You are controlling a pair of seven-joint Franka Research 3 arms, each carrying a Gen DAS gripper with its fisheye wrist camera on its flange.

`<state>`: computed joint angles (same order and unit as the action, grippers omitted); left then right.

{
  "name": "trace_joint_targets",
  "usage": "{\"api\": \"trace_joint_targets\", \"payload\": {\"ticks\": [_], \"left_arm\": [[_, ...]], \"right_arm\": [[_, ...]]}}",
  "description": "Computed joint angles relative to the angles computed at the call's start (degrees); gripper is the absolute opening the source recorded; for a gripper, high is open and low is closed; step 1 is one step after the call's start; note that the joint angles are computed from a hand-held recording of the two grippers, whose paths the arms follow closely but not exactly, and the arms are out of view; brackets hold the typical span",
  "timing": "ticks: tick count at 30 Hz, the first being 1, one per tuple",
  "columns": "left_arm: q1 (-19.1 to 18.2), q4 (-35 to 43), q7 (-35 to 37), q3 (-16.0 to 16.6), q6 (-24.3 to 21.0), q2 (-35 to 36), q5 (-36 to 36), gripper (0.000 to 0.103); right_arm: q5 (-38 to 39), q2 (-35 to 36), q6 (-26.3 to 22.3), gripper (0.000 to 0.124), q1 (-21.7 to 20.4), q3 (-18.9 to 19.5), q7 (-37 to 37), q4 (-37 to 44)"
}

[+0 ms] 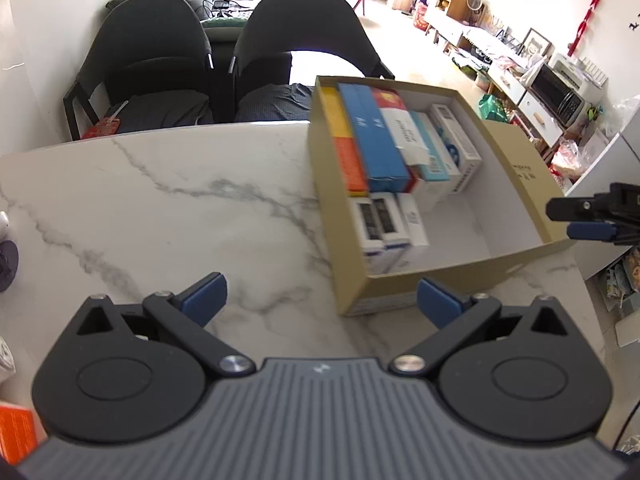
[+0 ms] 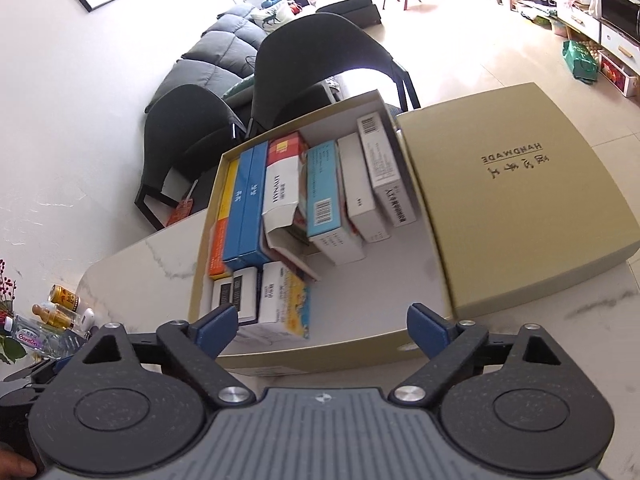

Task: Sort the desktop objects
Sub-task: 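Move the right gripper to the edge of the beige HANDWADE lid, then grasp the lid edge with the right gripper and lift it up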

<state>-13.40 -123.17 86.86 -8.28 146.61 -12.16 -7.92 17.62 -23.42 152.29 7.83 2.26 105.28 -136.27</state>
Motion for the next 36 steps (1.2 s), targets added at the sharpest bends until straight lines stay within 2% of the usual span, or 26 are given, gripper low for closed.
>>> {"api": "trace_joint_targets", "payload": {"ticks": [4, 9, 14, 18, 21, 26, 31, 36], "left_arm": [[0.0, 1.9, -9.3, -4.0, -1.8, 0.7, 6.8, 0.103], [-2.6, 5.8, -21.1, -8.2, -3.1, 4.2, 15.0, 0.103], [-7.2, 11.8, -32.7, -11.1, -3.1, 10.7, 21.5, 0.103], [-11.7, 19.3, -39.3, -11.9, -4.4, 18.3, 25.5, 0.103], [-14.8, 24.1, -42.3, -11.6, -5.3, 22.1, 27.9, 0.103], [-18.3, 30.4, -45.7, -10.3, -10.2, 26.2, 31.2, 0.103], [-18.7, 33.1, -42.5, -10.2, -13.0, 28.2, 29.3, 0.103], [-18.4, 35.3, -39.4, -10.6, -11.3, 31.5, 25.2, 0.103]], "right_arm": [[2.9, -2.0, 0.7, 0.096, 0.7, -4.0, -6.9, -2.5], [8.2, -5.4, 1.2, 0.101, -0.5, -10.1, -17.1, -6.7], [10.1, -6.3, -3.4, 0.102, -5.4, -14.7, -26.9, -7.1], [11.1, -5.2, -5.8, 0.102, -9.8, -16.8, -33.7, -6.3], [11.9, -3.6, -8.7, 0.102, -13.0, -17.5, -36.0, -4.9], [15.2, -0.6, -10.5, 0.102, -15.8, -18.5, -40.0, -2.5], [17.5, 4.2, -11.4, 0.102, -17.6, -17.7, -40.5, 0.5], [18.4, 9.6, -11.8, 0.102, -18.3, -16.5, -40.9, 4.8]]}}
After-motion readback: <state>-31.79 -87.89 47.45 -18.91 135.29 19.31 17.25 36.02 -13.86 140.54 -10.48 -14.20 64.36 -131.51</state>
